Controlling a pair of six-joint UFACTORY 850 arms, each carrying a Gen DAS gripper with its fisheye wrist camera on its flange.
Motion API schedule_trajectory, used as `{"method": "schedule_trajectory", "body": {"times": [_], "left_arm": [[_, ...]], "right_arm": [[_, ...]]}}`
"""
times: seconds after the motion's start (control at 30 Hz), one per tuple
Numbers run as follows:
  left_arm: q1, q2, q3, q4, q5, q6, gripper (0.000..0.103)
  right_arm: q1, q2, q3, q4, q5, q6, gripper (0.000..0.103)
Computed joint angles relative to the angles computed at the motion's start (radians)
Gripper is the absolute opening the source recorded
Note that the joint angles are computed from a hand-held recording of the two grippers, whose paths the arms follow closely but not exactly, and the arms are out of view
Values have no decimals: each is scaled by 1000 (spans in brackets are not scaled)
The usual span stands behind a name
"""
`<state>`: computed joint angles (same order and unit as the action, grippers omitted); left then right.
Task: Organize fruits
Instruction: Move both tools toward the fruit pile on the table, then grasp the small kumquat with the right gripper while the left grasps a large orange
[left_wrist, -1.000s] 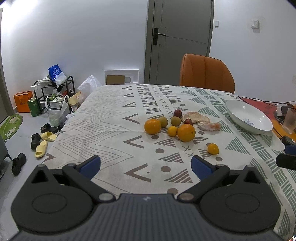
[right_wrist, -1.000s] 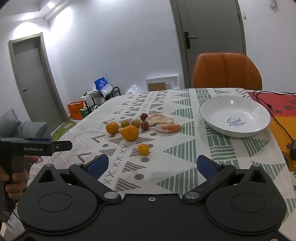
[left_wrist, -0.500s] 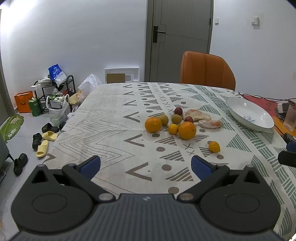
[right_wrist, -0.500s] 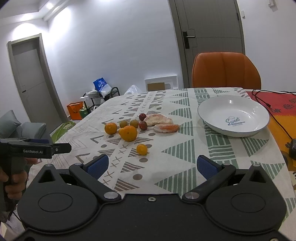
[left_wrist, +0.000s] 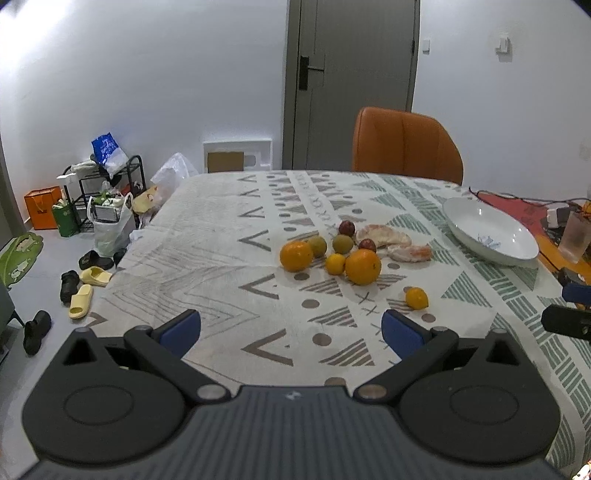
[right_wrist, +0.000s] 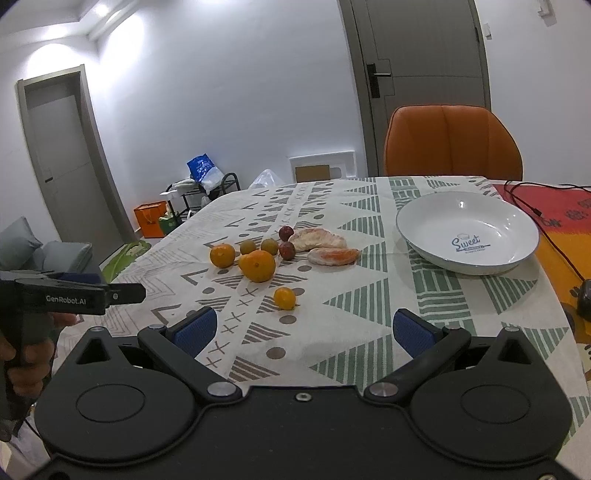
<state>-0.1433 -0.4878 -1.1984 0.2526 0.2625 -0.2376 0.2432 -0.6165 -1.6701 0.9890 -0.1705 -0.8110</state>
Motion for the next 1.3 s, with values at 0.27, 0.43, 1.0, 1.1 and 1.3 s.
{"method": "schedule_trajectory", "body": {"times": [0.27, 0.43, 1.0, 1.1, 1.3], "left_arm": [[11, -4, 2, 97, 35, -109, 103], [13, -15, -4, 137, 61, -168, 103], [3, -113, -117, 175, 61, -225, 103], [1, -132, -140, 189, 59, -233, 103], [2, -179, -207, 409, 35, -451, 103]], "right_arm": [[5, -3, -9, -12, 0, 0, 103], [11, -24, -32, -132, -10, 119, 103], [5, -141, -177, -154, -53, 183, 97], [1, -169, -214, -102, -78, 134, 93], [-5, -225, -292, -106, -124, 143, 85]]}}
